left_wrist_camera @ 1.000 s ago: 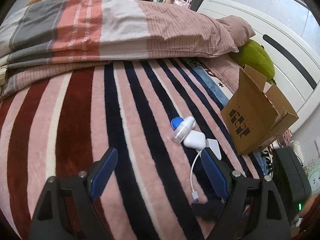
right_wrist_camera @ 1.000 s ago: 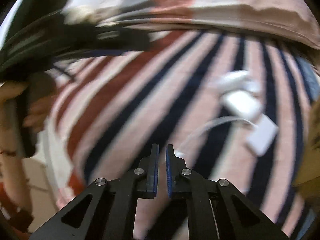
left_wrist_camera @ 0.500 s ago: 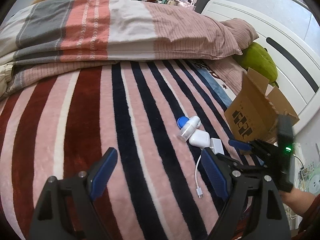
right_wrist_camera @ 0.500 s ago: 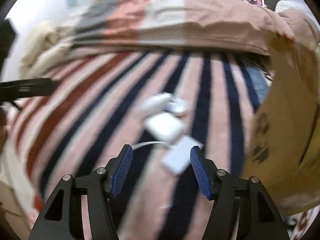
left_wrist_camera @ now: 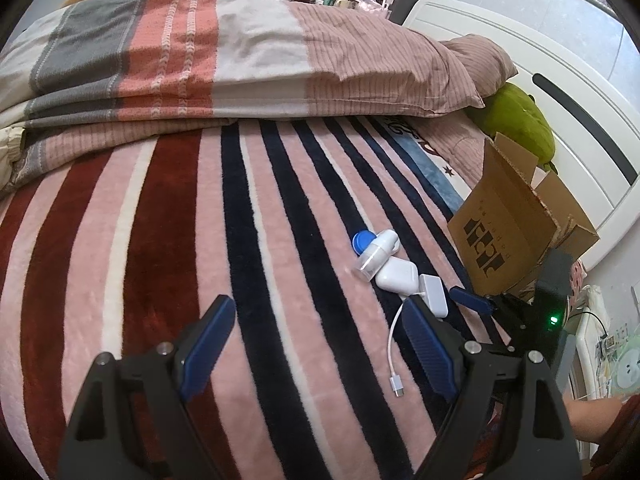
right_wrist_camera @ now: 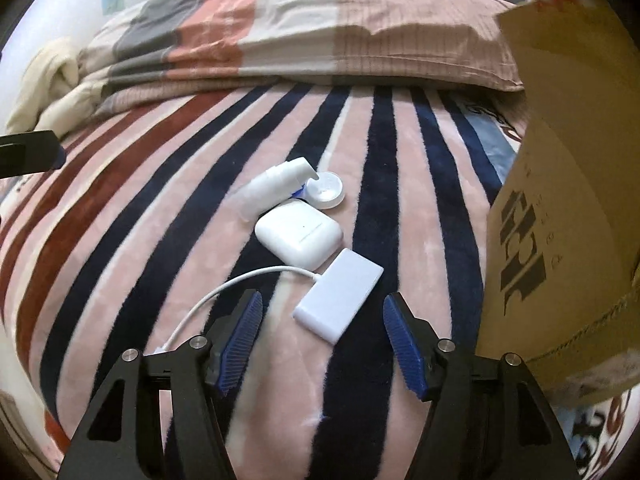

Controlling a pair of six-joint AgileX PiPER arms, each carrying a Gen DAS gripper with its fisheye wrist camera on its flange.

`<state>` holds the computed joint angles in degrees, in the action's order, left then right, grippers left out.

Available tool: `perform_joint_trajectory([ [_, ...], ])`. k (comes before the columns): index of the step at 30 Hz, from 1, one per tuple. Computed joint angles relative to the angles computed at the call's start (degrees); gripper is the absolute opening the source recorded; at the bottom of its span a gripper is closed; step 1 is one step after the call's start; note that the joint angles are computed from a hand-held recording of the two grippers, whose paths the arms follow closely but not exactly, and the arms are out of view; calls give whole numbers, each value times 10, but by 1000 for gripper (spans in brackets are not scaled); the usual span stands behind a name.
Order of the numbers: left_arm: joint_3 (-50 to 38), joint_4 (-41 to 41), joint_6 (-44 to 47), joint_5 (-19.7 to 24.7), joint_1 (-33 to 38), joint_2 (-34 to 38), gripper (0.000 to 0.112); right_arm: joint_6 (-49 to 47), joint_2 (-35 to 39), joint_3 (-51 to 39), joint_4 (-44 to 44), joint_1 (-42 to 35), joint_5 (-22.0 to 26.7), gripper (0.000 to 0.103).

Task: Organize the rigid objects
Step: 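Move the right gripper back and grasp the white charger block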

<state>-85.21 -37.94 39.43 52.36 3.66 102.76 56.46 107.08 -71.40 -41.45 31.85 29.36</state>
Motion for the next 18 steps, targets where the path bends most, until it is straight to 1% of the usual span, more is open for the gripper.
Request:
perform_joint_trajectory([
  [3,2,-2,2,0,1,-2,83,18,20,-19,2,-9,7,60],
  [4,3,-4,4,0,2,-3,83,32,23,-20,-9,-10,6,58],
  [5,3,-5,4,0,3,-3,83,48,26,-19,-25,-11,3,46],
  [6,3,-5,4,0,3,-3,83,45,31,-26,-26,-12,3,37],
  [7,4,-4,4,0,3,-3,83,36,30,-25,-19,-13,1,32],
  [9,3,-6,5,1,3,-3,83,33,21,-16,-18,-13,-8,30],
  [10,3,-6,6,2,3,-3,83,23,9,-2,-12,-12,-21,29],
  [12,2,-5,5,4,1,-3,83,-27,-16,31,26,-15,-66,28],
  [13,0,-4,3,5,0,-1,83,-39,-23,40,30,-11,-71,28],
  [14,0,-4,3,6,-2,-1,83,-34,-25,43,21,-5,-65,28],
  [15,1,-5,4,7,-3,-2,83,-45,-24,43,32,-3,-63,28],
  [16,2,-6,5,7,-5,-2,83,-75,-18,38,65,-5,-57,28],
  [17,4,-7,6,9,-7,-3,83,-83,-16,36,75,-6,-53,28],
  [18,4,-6,6,10,-9,-3,83,-73,-15,37,67,-6,-55,28],
])
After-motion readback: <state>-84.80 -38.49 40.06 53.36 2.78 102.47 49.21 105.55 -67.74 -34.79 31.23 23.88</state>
